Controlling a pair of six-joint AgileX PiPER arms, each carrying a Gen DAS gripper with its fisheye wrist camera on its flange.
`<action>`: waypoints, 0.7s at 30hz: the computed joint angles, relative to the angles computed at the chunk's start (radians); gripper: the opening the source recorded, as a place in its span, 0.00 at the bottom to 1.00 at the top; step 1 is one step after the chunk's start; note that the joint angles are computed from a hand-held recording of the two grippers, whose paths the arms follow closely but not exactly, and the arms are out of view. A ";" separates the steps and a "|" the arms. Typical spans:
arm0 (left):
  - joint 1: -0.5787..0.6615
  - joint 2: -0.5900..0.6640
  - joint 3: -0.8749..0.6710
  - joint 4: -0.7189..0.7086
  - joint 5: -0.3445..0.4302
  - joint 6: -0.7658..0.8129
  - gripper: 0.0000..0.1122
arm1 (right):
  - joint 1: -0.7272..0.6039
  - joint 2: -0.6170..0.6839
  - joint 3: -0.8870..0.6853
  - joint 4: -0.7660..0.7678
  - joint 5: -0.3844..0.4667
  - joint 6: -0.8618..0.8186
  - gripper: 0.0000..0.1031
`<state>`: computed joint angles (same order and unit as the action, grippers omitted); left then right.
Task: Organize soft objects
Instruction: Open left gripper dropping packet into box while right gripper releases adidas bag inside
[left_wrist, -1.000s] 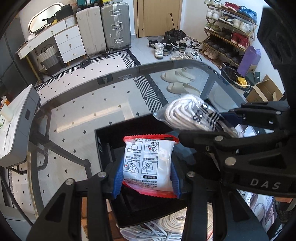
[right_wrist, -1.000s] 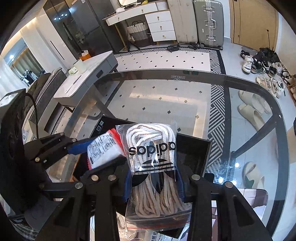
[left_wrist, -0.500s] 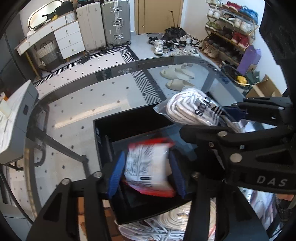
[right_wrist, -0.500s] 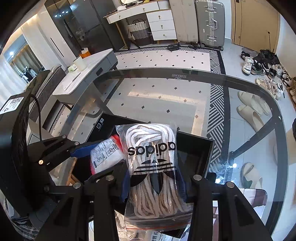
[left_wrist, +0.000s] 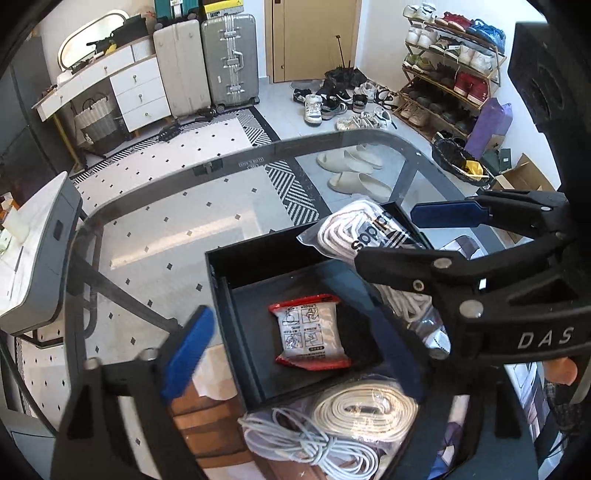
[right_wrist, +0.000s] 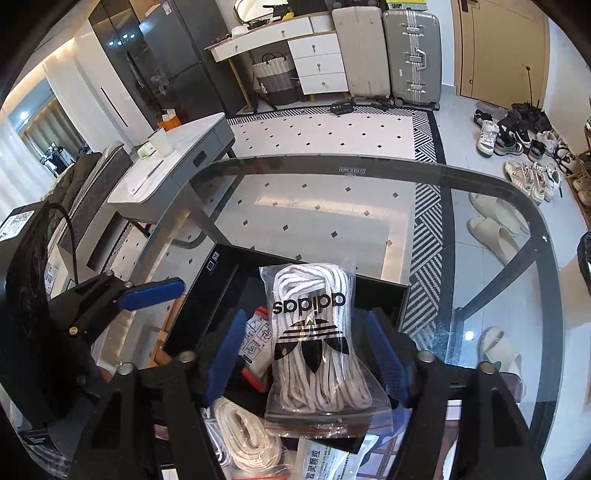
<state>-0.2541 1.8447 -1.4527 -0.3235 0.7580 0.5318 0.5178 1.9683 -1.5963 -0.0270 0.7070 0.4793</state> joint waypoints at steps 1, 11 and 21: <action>0.004 -0.011 0.007 -0.003 0.001 0.006 0.82 | 0.002 -0.010 0.010 0.000 -0.003 0.002 0.75; 0.017 -0.112 0.091 -0.004 0.017 0.025 0.92 | 0.039 -0.125 0.140 -0.049 -0.036 0.074 0.97; 0.035 -0.196 0.211 -0.030 -0.013 0.050 0.92 | 0.095 -0.275 0.320 -0.162 -0.076 0.222 0.99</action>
